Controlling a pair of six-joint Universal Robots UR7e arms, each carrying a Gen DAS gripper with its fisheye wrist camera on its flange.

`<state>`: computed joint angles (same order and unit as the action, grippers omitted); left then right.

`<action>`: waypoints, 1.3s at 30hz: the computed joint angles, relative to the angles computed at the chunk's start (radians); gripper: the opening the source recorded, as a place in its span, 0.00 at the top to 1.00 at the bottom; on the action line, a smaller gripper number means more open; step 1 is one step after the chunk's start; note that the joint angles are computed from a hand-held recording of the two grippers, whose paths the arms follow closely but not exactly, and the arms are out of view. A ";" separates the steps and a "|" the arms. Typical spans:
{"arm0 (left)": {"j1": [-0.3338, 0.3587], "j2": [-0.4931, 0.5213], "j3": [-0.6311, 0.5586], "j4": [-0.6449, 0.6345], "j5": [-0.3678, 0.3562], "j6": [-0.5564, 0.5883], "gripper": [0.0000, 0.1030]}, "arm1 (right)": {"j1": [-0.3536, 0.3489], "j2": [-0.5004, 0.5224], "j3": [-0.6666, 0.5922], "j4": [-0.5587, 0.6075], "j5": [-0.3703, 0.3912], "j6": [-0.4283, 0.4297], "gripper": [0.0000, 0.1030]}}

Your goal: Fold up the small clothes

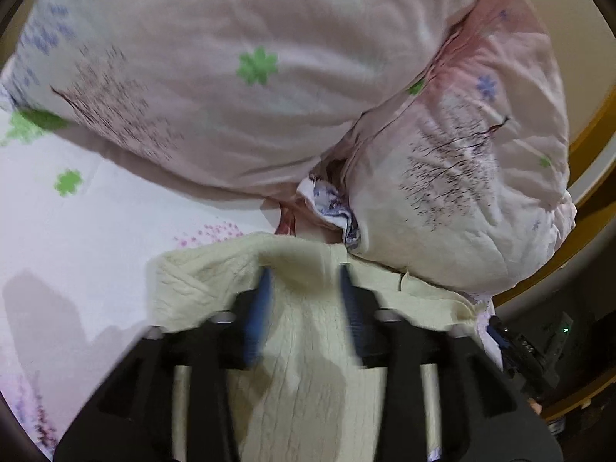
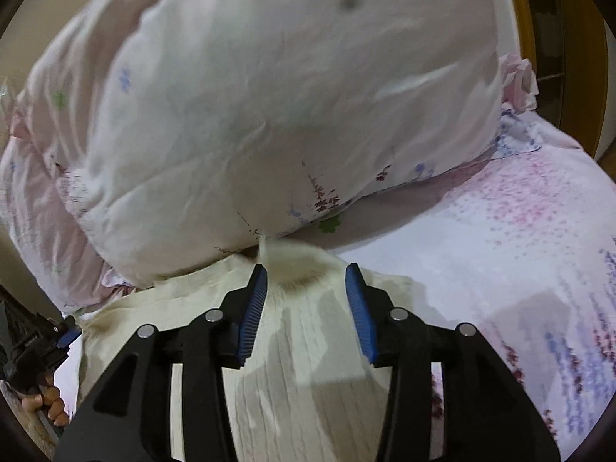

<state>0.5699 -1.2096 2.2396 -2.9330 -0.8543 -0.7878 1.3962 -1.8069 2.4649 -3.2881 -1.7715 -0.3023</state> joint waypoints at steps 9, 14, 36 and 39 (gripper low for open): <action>-0.098 -0.160 0.099 0.246 0.048 -0.110 0.56 | -0.129 -0.222 0.103 0.152 0.098 -0.109 0.63; -0.118 -0.190 0.142 0.310 0.021 -0.175 0.56 | -0.187 -0.245 0.120 0.209 0.111 -0.124 0.79; -0.151 -0.272 0.210 0.281 -0.063 -0.147 0.96 | -0.155 -0.398 0.206 0.185 0.106 -0.172 0.96; -0.148 -0.281 0.225 0.296 -0.071 -0.162 0.96 | -0.189 -0.397 0.213 0.206 0.081 -0.167 0.96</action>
<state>0.4217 -1.4902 2.4645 -2.6371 -0.9255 -0.9498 1.2077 -2.2042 2.6780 -3.0816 -1.6906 -0.4693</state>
